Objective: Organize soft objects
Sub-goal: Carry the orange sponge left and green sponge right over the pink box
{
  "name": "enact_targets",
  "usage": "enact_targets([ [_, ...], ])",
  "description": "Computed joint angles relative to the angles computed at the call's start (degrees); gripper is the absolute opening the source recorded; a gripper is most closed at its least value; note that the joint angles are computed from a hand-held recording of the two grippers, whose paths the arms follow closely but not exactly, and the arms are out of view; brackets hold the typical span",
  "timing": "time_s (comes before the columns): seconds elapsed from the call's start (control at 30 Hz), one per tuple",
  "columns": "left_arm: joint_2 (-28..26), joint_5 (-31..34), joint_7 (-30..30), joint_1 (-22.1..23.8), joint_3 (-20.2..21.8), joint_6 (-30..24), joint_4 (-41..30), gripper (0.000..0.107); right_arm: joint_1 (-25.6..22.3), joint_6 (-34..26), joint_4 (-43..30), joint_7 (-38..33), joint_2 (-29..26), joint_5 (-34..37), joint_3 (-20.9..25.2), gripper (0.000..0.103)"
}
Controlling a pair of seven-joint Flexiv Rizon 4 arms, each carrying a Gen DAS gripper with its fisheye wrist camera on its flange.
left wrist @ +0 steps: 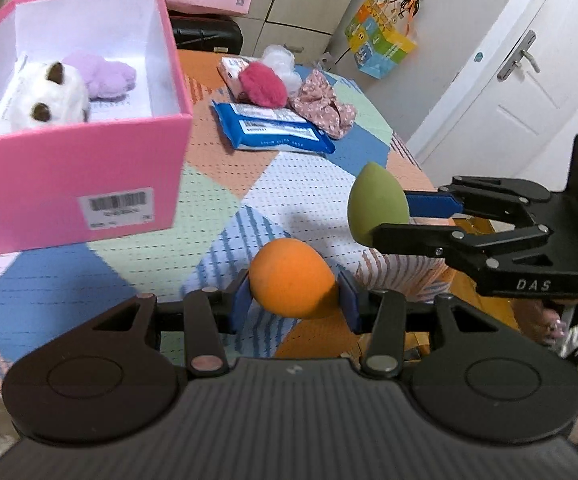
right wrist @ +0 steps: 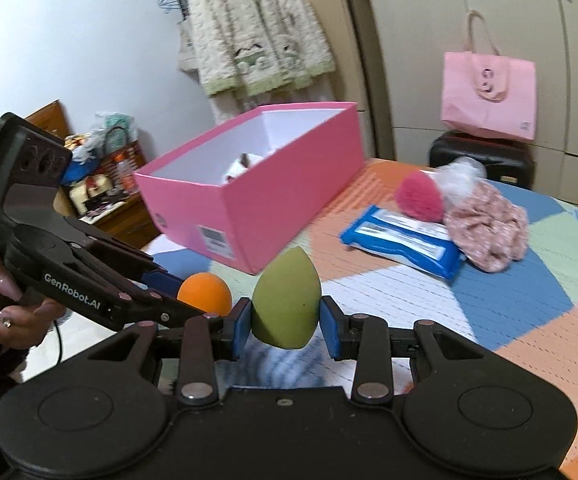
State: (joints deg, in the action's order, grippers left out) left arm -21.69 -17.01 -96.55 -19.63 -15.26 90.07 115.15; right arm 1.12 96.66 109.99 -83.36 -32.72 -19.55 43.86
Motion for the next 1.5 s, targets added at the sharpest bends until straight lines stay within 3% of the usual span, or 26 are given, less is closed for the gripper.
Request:
enact_targets([
  [0.13, 3.39, -0.1, 1.82, 1.97, -0.67, 0.99, 2.37, 0.045, -0.94, -2.39, -2.53, -2.13, -1.0, -0.58, 3.05, 0.042],
  [0.23, 5.1, 3.43, -0.1, -1.87, 6.04, 3.41, 2.37, 0.046, -0.3, -3.55, -5.16, -4.44, -1.91, 0.07, 4.17, 0.042],
  [0.4, 6.59, 6.77, -1.7, -3.1, 11.0, 5.44, 2.44, 0.046, 4.76, -3.76, -9.62, -7.29, -2.11, 1.37, 0.92, 0.042],
  [0.63, 7.38, 8.06, -0.23, 0.1, 11.67, 4.47, 1.65, 0.046, 9.55, -8.88, -18.7, -11.72, -5.92, 3.49, 0.36, 0.042],
  [0.9, 4.71, 5.37, 6.48, 7.71, 6.84, 2.99, -1.82, 0.046, 18.31, -13.75, -30.1, -15.01, -9.57, 4.97, -6.12, 0.042],
  [1.1, 1.69, 5.7, 9.9, 7.92, 9.47, -0.07, -7.67, 0.046, 25.44, -19.89, -41.38, -16.31, -12.91, 4.42, -13.97, 0.042],
  [1.27, -1.78, 5.95, 12.44, 8.53, 10.6, -2.0, -12.87, 0.046, 29.13, -28.39, -52.91, -18.96, -17.58, 4.71, -17.77, 0.042],
  [1.33, -3.73, 7.08, 11.36, 6.68, 13.64, -3.11, -15.75, 0.046, 30.39, -33.36, -58.88, -20.24, -20.41, 5.27, -18.53, 0.042],
  [1.5, -7.81, 8.54, 12.64, 6.97, 15.03, -10.08, -22.76, 0.046, 34.73, -46.33, -75.49, -23.4, -28.44, 5.44, -21.57, 0.042],
])
